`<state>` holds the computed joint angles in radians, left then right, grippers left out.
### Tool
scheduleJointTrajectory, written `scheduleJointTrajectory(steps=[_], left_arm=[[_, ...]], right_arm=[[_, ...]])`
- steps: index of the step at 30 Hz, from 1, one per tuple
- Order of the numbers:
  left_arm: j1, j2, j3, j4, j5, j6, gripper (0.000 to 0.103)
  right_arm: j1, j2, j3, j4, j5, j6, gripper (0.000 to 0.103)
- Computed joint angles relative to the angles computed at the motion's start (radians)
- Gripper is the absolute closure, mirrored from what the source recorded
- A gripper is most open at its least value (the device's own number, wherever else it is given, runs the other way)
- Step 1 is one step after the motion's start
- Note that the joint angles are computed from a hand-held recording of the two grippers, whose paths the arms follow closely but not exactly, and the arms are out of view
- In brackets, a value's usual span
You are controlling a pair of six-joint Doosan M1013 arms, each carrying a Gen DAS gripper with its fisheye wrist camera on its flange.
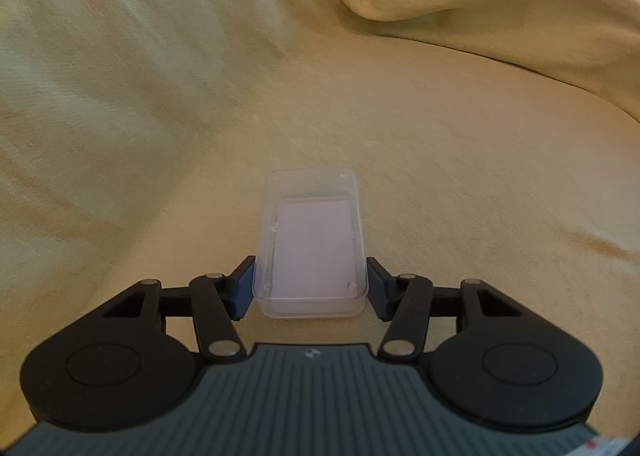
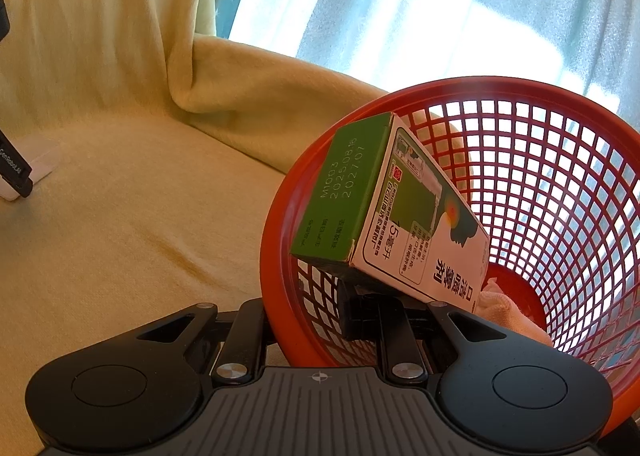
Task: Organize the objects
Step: 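Close the left tool on the clear plastic lid and lift it, then carry the clear lid to the red basket and release it inside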
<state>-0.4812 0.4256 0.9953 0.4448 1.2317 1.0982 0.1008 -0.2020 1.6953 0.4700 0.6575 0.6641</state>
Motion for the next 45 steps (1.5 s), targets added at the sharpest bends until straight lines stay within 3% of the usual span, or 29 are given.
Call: scheduleJointTrajectory(steps=[8,14,21,30,37,42,45], left_arm=[[-0.030,-0.035,0.026,0.008,0.008,-0.002,0.052],[-0.055,-0.069,0.047,0.005,-0.013,-0.012,0.052],[-0.085,-0.085,0.008,-0.056,-0.033,0.109,0.052],[-0.133,-0.046,-0.128,-0.121,-0.025,0.271,0.052],[-0.160,0.002,-0.253,-0.221,0.002,0.416,0.052],[-0.170,0.087,-0.433,-0.302,0.068,0.524,0.052],[-0.185,0.174,-0.612,-0.344,0.135,0.569,0.052]], right_arm=[[-0.022,0.029,-0.058,0.022,0.086,-0.050,0.091],[-0.062,0.050,-0.100,0.079,0.187,-0.187,0.093],[-0.117,0.074,-0.134,0.174,0.273,-0.350,0.098],[-0.184,0.107,-0.167,0.295,0.358,-0.550,0.102],[-0.244,0.148,-0.209,0.386,0.487,-0.729,0.103],[-0.288,0.175,-0.231,0.445,0.584,-0.842,0.103],[-0.314,0.186,-0.236,0.475,0.634,-0.901,0.103]])
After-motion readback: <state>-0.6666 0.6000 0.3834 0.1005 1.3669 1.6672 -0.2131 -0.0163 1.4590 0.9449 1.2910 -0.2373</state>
